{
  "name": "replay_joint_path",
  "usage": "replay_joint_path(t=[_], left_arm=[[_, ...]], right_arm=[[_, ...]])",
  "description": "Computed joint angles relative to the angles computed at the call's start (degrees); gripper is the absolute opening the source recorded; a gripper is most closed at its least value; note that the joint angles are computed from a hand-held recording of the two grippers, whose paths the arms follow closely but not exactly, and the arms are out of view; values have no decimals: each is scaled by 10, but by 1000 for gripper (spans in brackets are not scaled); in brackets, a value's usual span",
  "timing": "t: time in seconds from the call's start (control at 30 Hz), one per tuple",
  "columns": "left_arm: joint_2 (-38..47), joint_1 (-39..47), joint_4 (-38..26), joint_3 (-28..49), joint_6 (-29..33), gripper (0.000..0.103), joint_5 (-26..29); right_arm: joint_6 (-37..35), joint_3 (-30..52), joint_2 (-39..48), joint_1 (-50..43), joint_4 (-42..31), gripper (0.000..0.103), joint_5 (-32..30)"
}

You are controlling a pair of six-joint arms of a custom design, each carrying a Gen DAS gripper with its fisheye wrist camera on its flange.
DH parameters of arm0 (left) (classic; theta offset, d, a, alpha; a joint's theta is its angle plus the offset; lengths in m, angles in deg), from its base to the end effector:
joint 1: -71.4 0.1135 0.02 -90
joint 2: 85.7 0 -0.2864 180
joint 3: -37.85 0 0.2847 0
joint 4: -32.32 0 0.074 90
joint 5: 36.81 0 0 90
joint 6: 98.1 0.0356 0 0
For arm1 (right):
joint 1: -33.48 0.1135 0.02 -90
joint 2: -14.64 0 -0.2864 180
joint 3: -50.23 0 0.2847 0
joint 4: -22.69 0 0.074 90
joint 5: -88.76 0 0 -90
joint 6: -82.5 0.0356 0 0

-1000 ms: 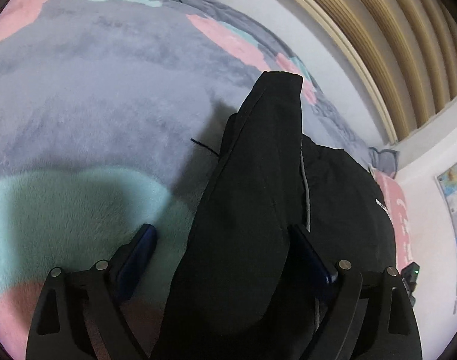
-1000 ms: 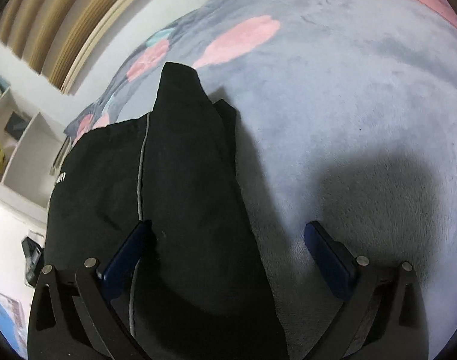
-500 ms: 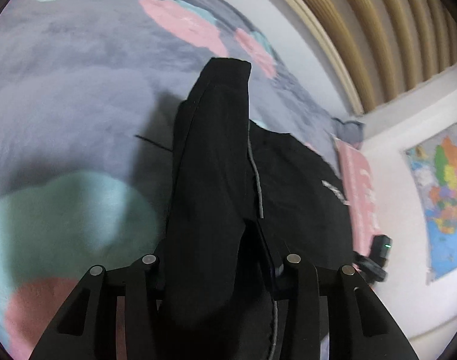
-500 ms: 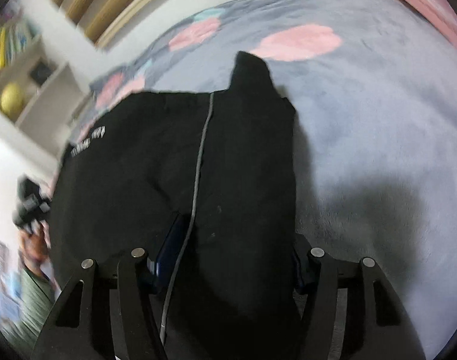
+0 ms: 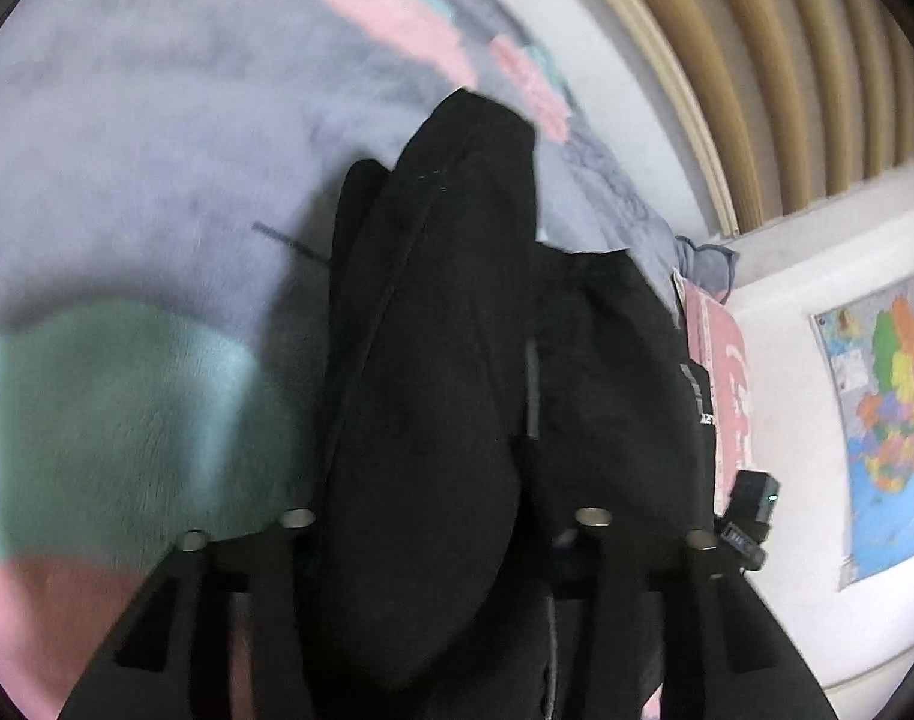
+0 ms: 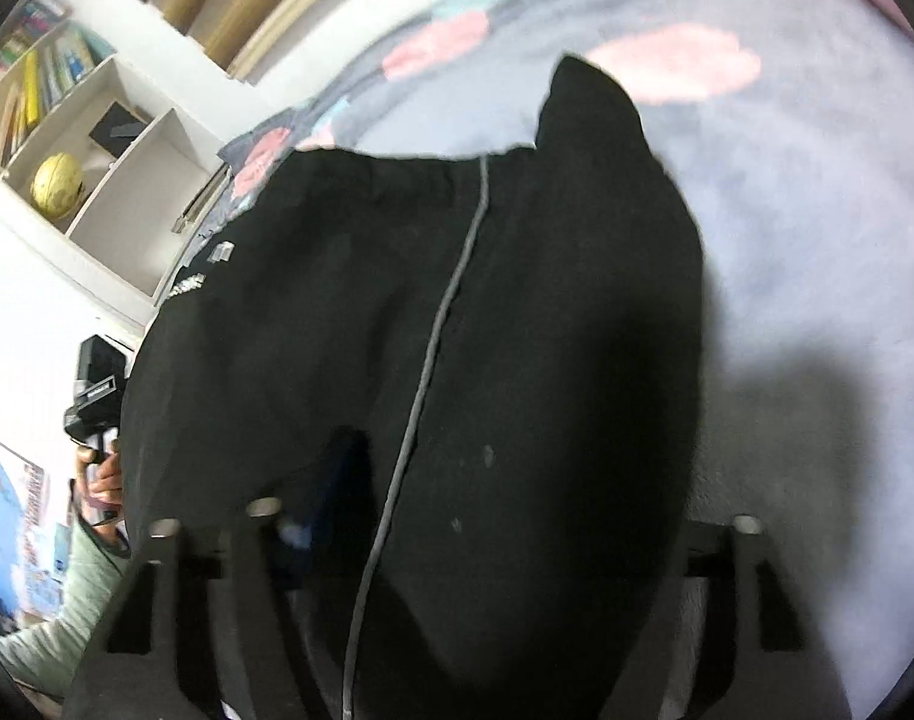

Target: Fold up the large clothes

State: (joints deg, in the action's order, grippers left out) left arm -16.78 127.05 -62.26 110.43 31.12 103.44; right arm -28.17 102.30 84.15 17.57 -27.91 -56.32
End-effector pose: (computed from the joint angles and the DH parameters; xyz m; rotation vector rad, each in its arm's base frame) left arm 0.1352 0.1493 0.3022 -0.3510 2.3681 -0.7736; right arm 0.2260 -0.0341 0.2089 -0.3291 2.2957 1.0019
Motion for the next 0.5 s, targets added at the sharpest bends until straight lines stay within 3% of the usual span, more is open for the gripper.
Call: replay_joint_path(t=[0.13,0.27,0.4,0.5], left_arm=[[-15,16,-27,10,26,37,5],[-2,17,-12,8,17,37,6],[-3,13,4,-5,12,40,-2],[14,21,0,-3,29,42,-2]], right_arm=[[-25,-1,-22,-25,-35,58,3],[-47,9,-37,-41,-74,58,25],[-79,38,-7,-93,-122,85,43],[-152,51,44,-154,-166,92,14]])
